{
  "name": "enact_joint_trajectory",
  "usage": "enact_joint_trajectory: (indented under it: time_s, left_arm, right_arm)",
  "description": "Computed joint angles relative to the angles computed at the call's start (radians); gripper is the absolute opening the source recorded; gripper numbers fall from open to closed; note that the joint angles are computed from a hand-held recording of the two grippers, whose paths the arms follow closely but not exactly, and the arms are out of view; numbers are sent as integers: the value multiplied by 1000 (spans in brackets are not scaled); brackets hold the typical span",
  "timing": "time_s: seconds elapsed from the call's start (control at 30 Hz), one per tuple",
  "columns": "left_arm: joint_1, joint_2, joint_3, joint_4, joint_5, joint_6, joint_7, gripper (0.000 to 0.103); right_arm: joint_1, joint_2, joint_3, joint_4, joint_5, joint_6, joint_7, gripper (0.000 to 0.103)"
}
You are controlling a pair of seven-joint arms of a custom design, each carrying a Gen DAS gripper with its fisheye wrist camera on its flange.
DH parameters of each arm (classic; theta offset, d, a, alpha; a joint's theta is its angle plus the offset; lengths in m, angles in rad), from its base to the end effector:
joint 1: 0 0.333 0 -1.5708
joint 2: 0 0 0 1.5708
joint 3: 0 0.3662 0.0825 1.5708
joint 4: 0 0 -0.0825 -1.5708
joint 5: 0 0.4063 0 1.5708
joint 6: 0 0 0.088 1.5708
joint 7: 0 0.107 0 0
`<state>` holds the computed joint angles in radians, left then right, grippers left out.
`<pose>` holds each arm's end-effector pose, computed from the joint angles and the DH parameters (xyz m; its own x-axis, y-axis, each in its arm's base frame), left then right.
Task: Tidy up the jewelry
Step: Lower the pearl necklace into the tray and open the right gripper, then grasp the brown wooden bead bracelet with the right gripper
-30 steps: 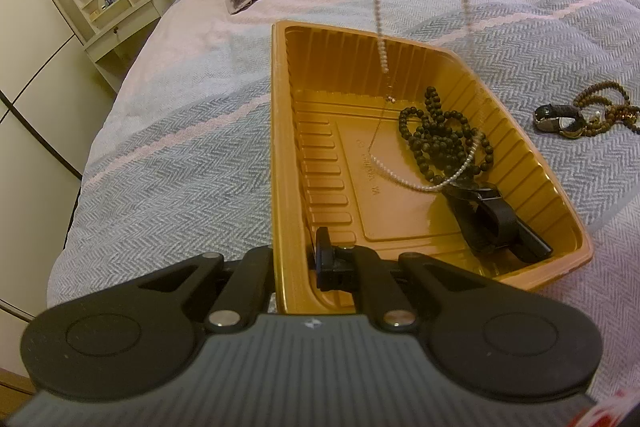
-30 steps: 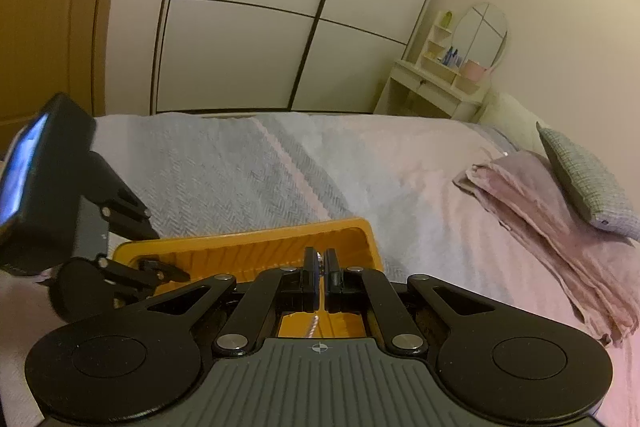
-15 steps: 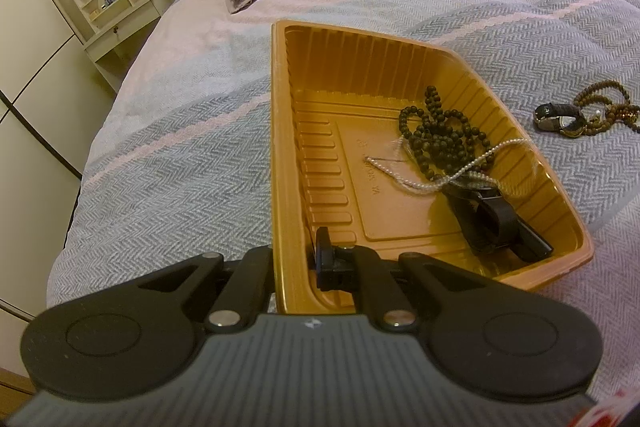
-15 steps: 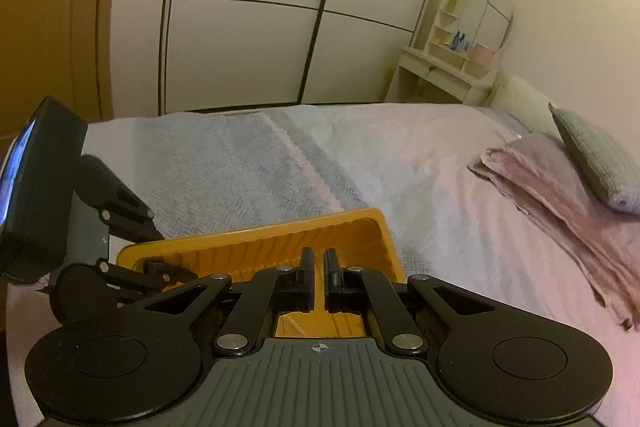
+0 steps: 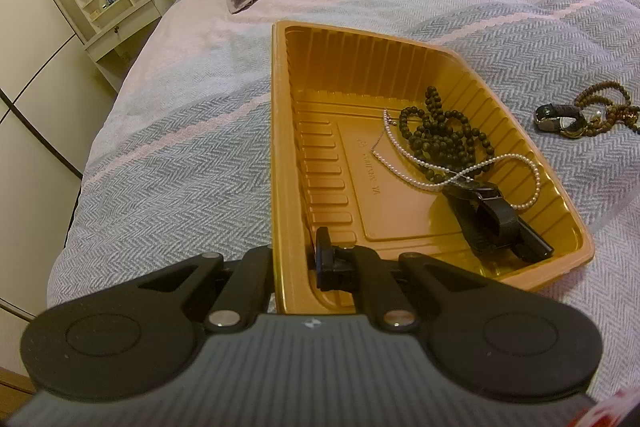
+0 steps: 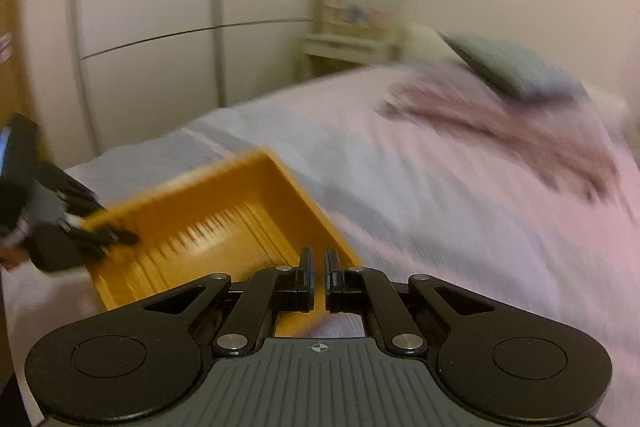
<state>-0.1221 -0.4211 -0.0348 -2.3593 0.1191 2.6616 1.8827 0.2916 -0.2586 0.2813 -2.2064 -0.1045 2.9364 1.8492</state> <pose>0.4645 -0.0795 0.6097 -0.4060 -0.8561 -0.3198 -0.6267 0.5155 -0.5844 0.4367 0.3103 0.6431 0.4328 -0.8992 -0.0636 -0.5232 -0.1931 -0.8301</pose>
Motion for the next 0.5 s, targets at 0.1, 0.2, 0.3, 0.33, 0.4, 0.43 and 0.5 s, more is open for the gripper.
enact_joint_trajectory:
  time_s: [0.1, 0.2, 0.3, 0.33, 0.4, 0.43, 0.5]
  left_arm:
    - [1, 0, -1, 0, 0, 1, -1, 4]
    - [2, 1, -3, 1, 2, 0, -4, 4]
    - [1, 0, -1, 1, 0, 0, -2, 4]
    - [2, 0, -2, 1, 2, -1, -3, 4]
    - [1, 0, -1, 1, 1, 0, -2, 4]
    - [1, 0, -1, 1, 0, 0, -2, 4]
    - [1, 0, -1, 1, 0, 0, -2, 4]
  right_arm:
    - [-75, -102, 25, -141, 1, 0, 138, 44]
    - [-162, -215, 74, -276, 8, 9, 268, 52]
    - [-178, -314, 76, -384, 59, -18, 338, 52]
    - [-182, -342, 75, -408, 68, -29, 351, 52]
    - [-200, -402, 86, -458, 84, -60, 390, 52]
    - [-210, -428, 95, -474, 88, -80, 412, 52]
    - [-216, -474, 102, -505, 94, -114, 444, 52]
